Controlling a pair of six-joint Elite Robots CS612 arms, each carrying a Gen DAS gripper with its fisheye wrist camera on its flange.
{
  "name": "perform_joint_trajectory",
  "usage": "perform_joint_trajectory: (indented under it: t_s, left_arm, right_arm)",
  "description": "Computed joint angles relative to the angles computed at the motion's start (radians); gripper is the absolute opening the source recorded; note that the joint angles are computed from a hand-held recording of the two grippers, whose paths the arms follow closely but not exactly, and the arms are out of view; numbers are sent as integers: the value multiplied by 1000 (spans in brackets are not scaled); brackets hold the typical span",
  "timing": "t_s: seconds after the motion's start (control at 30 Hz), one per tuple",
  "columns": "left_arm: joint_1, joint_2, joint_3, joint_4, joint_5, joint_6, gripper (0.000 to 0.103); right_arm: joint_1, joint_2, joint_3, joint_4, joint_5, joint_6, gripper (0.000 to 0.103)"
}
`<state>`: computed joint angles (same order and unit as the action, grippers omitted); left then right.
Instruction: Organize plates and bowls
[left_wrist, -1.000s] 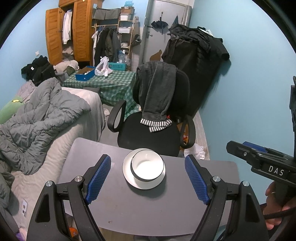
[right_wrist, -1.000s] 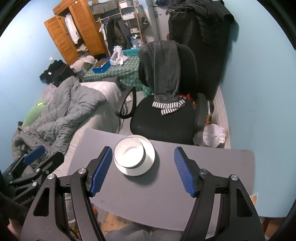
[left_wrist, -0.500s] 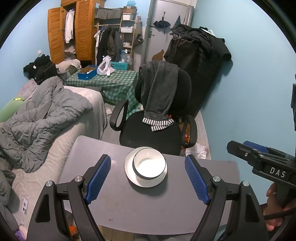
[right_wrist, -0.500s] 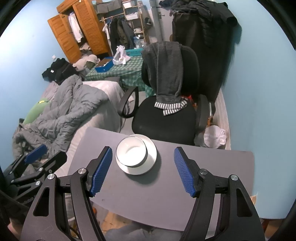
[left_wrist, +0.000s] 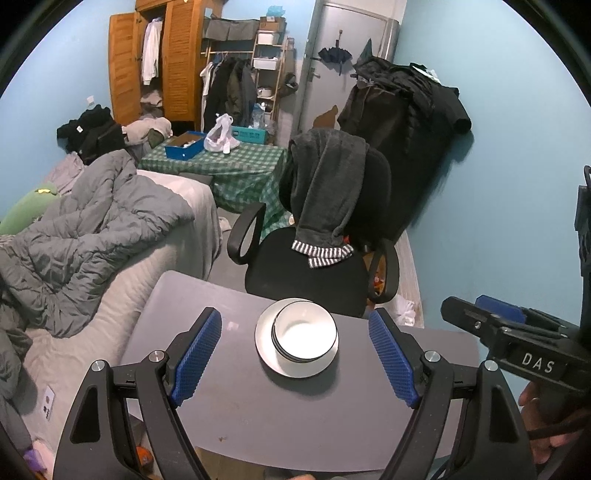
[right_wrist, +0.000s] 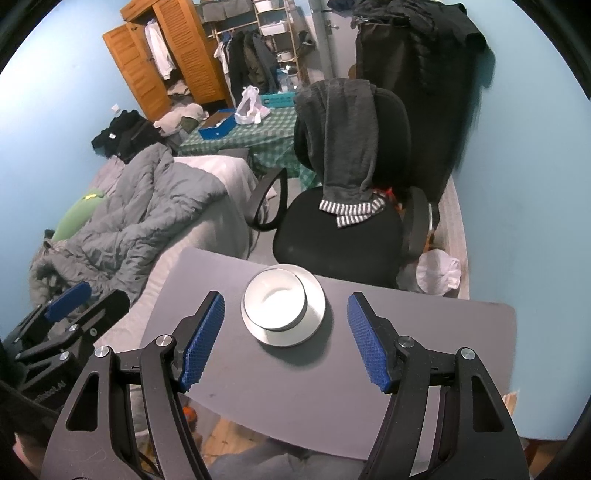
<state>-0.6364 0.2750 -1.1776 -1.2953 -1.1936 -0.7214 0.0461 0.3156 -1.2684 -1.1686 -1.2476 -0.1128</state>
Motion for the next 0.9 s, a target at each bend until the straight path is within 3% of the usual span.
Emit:
perform_joint_trajectory:
  t_s: [0.13,0.27,0.9]
  left_arm:
    - [-5,-7,8,21,33,15,83]
    - [-6,-5,3,30,51,14,91]
    - [7,8,-8,17,24,29,91]
  right_arm:
    - [3,0,4,1,12,2,68]
    - [6,2,4,-8,12,1,68]
    - [8,-2,13,-13,8,6,68]
